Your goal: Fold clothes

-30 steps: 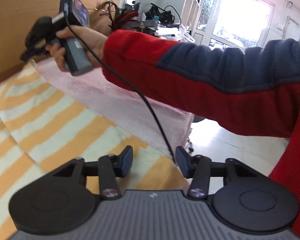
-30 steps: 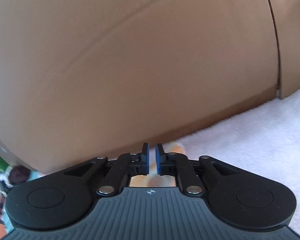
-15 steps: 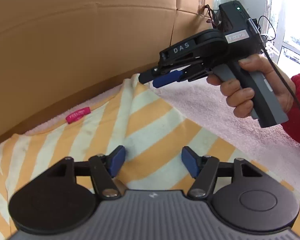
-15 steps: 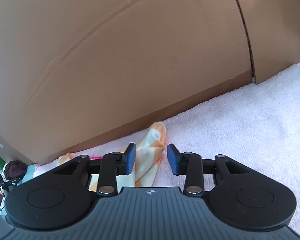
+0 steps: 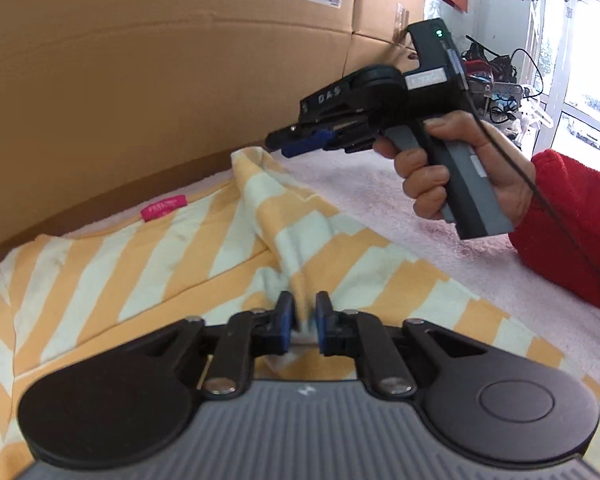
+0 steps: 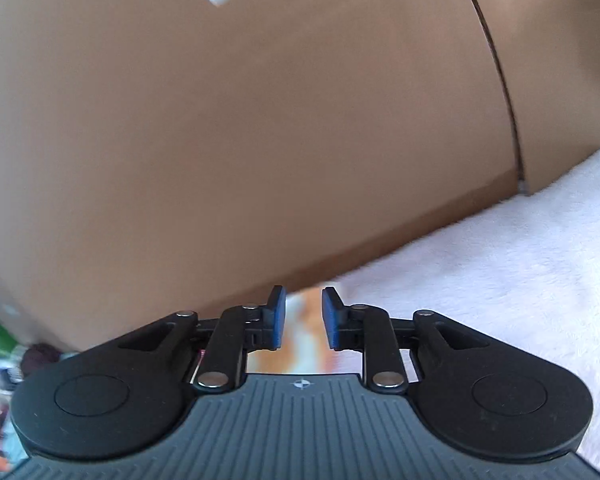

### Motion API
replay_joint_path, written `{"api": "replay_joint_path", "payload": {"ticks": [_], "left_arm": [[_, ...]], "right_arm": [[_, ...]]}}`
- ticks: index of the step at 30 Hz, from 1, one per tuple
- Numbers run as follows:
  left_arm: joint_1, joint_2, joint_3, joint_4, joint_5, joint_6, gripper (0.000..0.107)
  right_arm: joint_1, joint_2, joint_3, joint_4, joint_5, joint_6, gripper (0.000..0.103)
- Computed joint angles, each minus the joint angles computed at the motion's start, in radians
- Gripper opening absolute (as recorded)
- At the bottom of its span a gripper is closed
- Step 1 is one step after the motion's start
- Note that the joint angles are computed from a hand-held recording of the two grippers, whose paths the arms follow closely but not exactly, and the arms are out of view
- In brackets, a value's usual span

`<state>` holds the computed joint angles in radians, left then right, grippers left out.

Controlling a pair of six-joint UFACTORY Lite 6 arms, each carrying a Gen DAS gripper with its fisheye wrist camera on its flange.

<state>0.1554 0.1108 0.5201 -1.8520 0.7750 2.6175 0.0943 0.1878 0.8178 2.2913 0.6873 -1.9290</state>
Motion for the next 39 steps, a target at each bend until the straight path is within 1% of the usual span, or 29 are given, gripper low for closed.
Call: {"api": "replay_joint_path", "payload": {"ticks": [1, 2, 4, 6, 7, 8, 9, 10, 13, 14, 15, 17, 18, 20, 22, 23, 24, 25, 26, 27, 28, 29, 30, 31, 33, 35, 36, 37, 39], "left_arm": [[-0.014, -0.018, -0.017, -0.022, 0.003, 0.027, 0.044], [-0.024, -0.04, -0.033, -0.028, 0.012, 0.044, 0.045], [-0.048, -0.105, -0.065, -0.014, 0.024, 0.032, 0.049], [-0.056, -0.178, -0.096, 0.046, 0.058, -0.027, 0.055], [-0.058, -0.208, -0.108, 0.083, 0.079, -0.063, 0.058], [-0.069, -0.226, -0.116, 0.122, 0.091, -0.101, 0.063], [-0.092, -0.231, -0.121, 0.154, 0.086, -0.129, 0.064], [-0.119, -0.229, -0.124, 0.18, 0.077, -0.151, 0.064], [-0.166, -0.218, -0.158, 0.222, 0.037, -0.153, 0.064], [-0.176, -0.201, -0.168, 0.225, 0.028, -0.137, 0.067], [-0.18, -0.211, -0.201, 0.192, 0.029, -0.079, 0.071], [-0.227, -0.268, -0.25, 0.166, -0.012, -0.029, 0.09], [-0.244, -0.298, -0.273, 0.154, -0.026, -0.014, 0.091], [-0.247, -0.336, -0.305, 0.153, -0.03, -0.002, 0.091], [-0.22, -0.318, -0.29, 0.19, -0.012, -0.029, 0.091], [-0.217, -0.295, -0.271, 0.198, -0.007, -0.043, 0.091], [-0.221, -0.287, -0.265, 0.198, -0.007, -0.046, 0.091], [-0.227, -0.285, -0.264, 0.193, -0.01, -0.042, 0.093], [-0.234, -0.283, -0.264, 0.189, -0.012, -0.039, 0.094], [-0.242, -0.285, -0.265, 0.184, -0.017, -0.036, 0.095], [-0.25, -0.288, -0.267, 0.18, -0.023, -0.033, 0.096], [-0.252, -0.285, -0.264, 0.182, -0.023, -0.036, 0.096], [-0.251, -0.28, -0.258, 0.187, -0.022, -0.042, 0.096], [-0.25, -0.28, -0.256, 0.191, -0.022, -0.046, 0.096], [-0.25, -0.285, -0.257, 0.193, -0.023, -0.048, 0.096], [-0.255, -0.287, -0.257, 0.187, -0.027, -0.048, 0.096], [-0.256, -0.296, -0.261, 0.187, -0.028, -0.049, 0.096], [-0.255, -0.31, -0.268, 0.191, -0.03, -0.053, 0.096], [-0.254, -0.342, -0.285, 0.19, -0.035, -0.053, 0.096]], "right_arm": [[-0.002, -0.016, 0.0, -0.074, 0.024, 0.051, 0.042], [0.006, -0.035, 0.001, -0.125, 0.031, 0.091, 0.045], [0.075, -0.033, 0.042, -0.143, -0.056, 0.102, 0.046], [0.157, 0.012, 0.118, -0.156, -0.19, 0.107, 0.046], [0.195, 0.038, 0.148, -0.134, -0.248, 0.077, 0.044], [0.201, 0.027, 0.135, -0.108, -0.264, 0.069, 0.037], [0.204, 0.013, 0.111, -0.056, -0.266, 0.031, 0.009], [0.209, 0.0, 0.089, -0.003, -0.268, -0.008, 0.004], [0.22, -0.039, 0.023, 0.141, -0.268, -0.11, 0.004], [0.203, -0.039, 0.011, 0.136, -0.257, -0.101, 0.004], [0.184, -0.038, -0.001, 0.121, -0.247, -0.084, 0.005], [0.166, -0.027, -0.022, 0.139, -0.219, -0.11, 0.0], [0.167, -0.019, -0.03, 0.166, -0.207, -0.138, 0.0], [0.143, -0.057, -0.068, 0.202, -0.188, -0.159, 0.007], [0.077, -0.116, -0.111, 0.159, -0.163, -0.111, 0.026], [0.085, -0.194, -0.157, 0.154, -0.17, -0.129, 0.029], [0.087, -0.283, -0.201, 0.108, -0.187, -0.118, 0.029], [0.073, -0.344, -0.233, 0.021, -0.163, -0.071, 0.03], [0.087, -0.364, -0.257, -0.083, -0.098, 0.012, 0.031], [0.099, -0.341, -0.256, -0.188, -0.033, 0.116, 0.037], [0.105, -0.295, -0.237, -0.273, -0.011, 0.188, 0.038], [0.133, -0.258, -0.218, -0.317, -0.027, 0.218, 0.038], [0.152, -0.189, -0.165, -0.319, -0.083, 0.206, 0.034], [0.141, -0.113, -0.114, -0.279, -0.113, 0.152, 0.0], [0.104, 0.0, -0.049, -0.092, -0.115, 0.041, 0.0], [0.139, 0.001, 0.001, 0.069, -0.182, -0.001, 0.0], [0.168, -0.035, -0.008, 0.088, -0.224, -0.007, 0.006], [0.182, -0.079, -0.035, 0.064, -0.232, 0.004, 0.011], [0.229, -0.193, -0.121, -0.096, -0.182, 0.085, 0.015]]}}
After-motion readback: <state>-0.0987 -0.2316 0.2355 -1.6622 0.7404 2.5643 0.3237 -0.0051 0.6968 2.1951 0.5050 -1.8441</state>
